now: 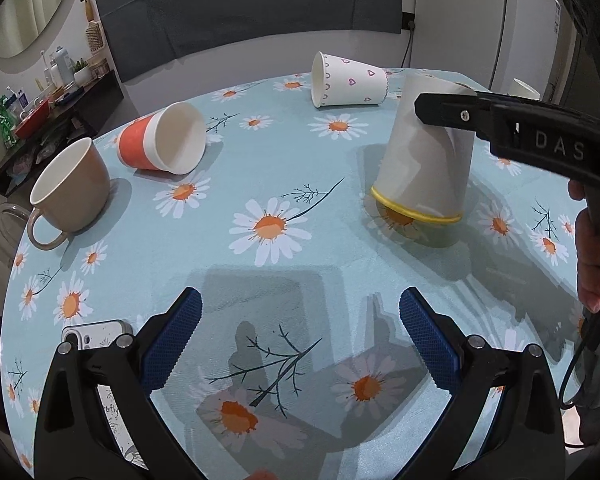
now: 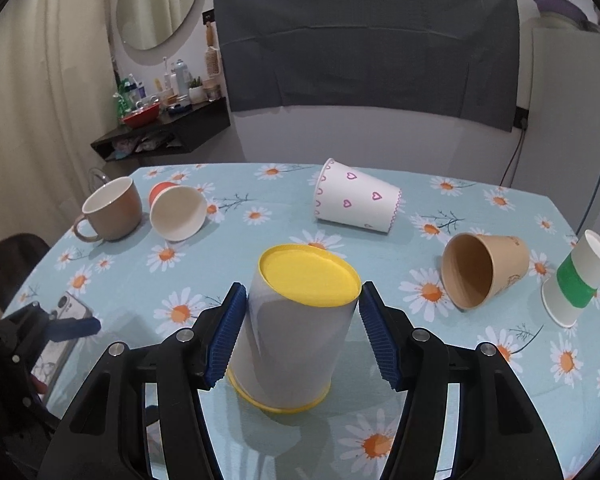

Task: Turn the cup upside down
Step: 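Rotate the white cup with the right gripper, setting it rim-down on the table, then open the right gripper and withdraw it from the cup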

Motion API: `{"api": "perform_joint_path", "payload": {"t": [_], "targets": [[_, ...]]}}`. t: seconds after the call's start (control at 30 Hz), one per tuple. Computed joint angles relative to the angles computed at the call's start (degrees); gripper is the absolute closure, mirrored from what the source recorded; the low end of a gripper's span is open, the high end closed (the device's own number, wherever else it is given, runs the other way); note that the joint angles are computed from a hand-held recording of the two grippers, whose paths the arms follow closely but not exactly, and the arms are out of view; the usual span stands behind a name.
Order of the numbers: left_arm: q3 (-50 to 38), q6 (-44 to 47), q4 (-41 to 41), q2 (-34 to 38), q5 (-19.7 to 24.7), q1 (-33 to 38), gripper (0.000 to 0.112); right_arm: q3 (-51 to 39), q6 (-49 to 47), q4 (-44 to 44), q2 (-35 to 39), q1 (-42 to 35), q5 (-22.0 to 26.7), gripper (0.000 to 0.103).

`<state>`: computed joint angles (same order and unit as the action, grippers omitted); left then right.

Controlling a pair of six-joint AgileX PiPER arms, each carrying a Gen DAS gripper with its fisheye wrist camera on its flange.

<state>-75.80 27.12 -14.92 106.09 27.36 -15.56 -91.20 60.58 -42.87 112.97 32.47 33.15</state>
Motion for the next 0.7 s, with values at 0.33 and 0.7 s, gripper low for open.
{"api": "perform_joint_path", "payload": {"t": [0.33, 0.7], "targets": [[1.5, -0.4, 0.0, -0.4, -0.5, -0.2, 0.015, -0.5, 0.8, -6.5, 1.3, 4.8, 5.6, 0.048], [4.1, 3.8, -5.4, -1.7, -2.0, 0.8, 0.015, 3.7, 5.2, -9.3, -0.5, 6.6, 6.5, 0.022]]}}
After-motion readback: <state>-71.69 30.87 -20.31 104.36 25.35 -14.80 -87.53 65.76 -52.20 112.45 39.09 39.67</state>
